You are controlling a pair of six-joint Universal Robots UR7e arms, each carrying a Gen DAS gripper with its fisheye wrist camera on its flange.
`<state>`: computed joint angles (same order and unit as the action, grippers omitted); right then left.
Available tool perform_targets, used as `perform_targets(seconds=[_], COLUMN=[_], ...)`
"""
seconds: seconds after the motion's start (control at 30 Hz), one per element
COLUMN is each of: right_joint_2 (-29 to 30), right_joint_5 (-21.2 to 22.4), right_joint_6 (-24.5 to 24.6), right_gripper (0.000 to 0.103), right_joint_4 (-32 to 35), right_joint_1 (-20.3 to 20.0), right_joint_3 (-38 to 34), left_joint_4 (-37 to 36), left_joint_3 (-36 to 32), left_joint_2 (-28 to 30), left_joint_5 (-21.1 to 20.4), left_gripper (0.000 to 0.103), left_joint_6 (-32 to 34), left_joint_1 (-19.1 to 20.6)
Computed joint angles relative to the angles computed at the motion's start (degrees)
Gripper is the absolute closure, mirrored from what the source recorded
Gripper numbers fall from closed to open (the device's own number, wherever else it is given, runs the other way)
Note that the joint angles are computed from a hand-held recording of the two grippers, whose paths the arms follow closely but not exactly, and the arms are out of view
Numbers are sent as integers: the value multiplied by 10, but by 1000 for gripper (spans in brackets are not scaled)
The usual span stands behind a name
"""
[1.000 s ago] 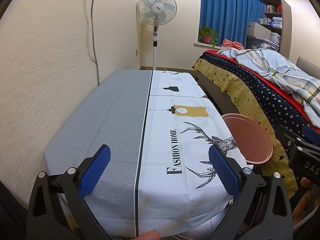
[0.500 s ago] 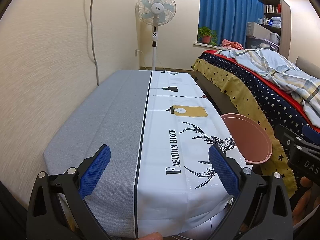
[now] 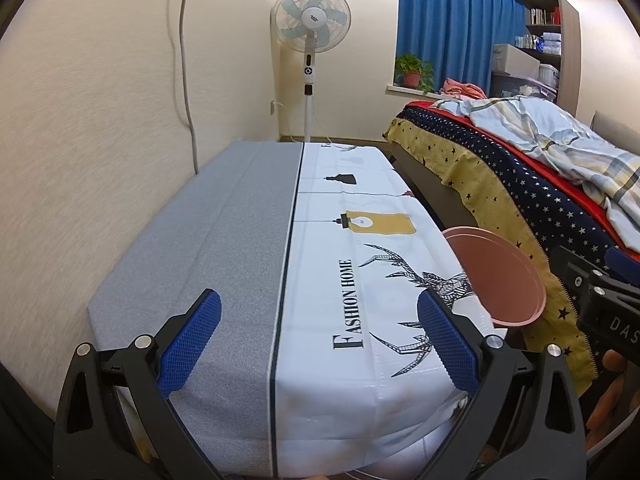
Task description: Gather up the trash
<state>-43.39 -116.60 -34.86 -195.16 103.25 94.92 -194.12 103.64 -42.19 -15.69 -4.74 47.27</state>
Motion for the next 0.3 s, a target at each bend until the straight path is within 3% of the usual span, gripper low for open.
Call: perform_targets(seconds=[0.3], right_joint_2=[0], right_joint_5=[0], right_joint_6=[-1], right_gripper=[5], right_joint_4=[1], right_joint_1=[0], right_joint_3=[0], left_joint_4=[22], left_joint_3=[0], left_joint_2=[-4], left_joint_5=[-1], left_gripper=[8], left_joint_6=[-23], left_joint_1=[2])
